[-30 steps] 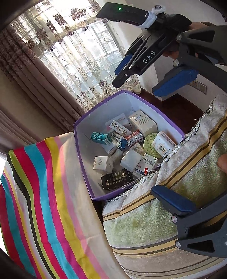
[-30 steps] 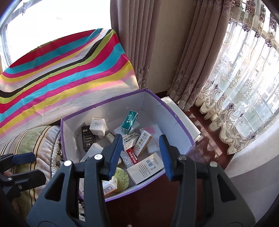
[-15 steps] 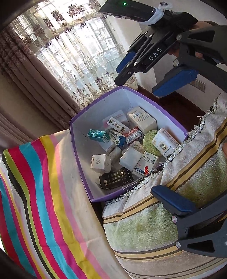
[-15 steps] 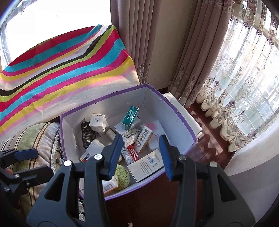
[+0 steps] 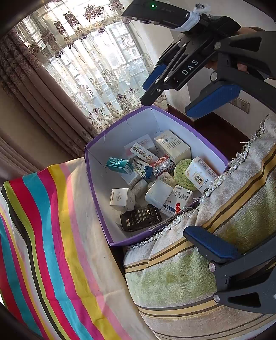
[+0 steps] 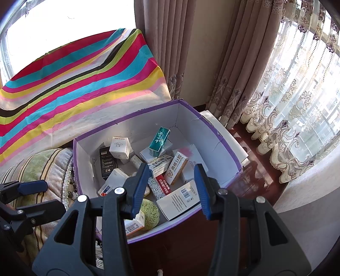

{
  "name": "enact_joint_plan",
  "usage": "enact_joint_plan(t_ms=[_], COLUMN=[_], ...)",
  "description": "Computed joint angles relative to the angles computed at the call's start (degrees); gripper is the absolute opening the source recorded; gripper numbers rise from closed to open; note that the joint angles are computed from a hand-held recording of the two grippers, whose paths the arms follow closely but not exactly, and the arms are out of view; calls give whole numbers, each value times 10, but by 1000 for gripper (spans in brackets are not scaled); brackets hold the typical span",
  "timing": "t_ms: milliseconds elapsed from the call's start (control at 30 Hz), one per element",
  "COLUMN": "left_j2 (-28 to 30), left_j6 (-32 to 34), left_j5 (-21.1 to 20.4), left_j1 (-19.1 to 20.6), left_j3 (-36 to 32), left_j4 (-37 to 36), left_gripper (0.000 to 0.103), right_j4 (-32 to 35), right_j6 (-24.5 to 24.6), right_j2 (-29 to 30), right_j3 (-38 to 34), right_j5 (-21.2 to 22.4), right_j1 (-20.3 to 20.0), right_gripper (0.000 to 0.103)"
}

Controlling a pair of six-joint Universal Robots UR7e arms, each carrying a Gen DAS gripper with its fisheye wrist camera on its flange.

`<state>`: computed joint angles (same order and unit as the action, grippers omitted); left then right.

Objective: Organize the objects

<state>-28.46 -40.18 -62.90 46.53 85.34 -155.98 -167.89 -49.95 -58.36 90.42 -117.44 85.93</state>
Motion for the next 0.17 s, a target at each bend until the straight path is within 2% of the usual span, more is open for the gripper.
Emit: enact_joint_plan(t_ms=[167], left_j2=[1], left_j6=[0], left_j5=[1], left_j1=[-1], left_j3=[-2], left_j4=[3], left_gripper=[103], right_j4=[0], right_j6=[2], right_j2=[-1], right_j3=[2], right_j5=[0], right_j1=[0], right_gripper=[50])
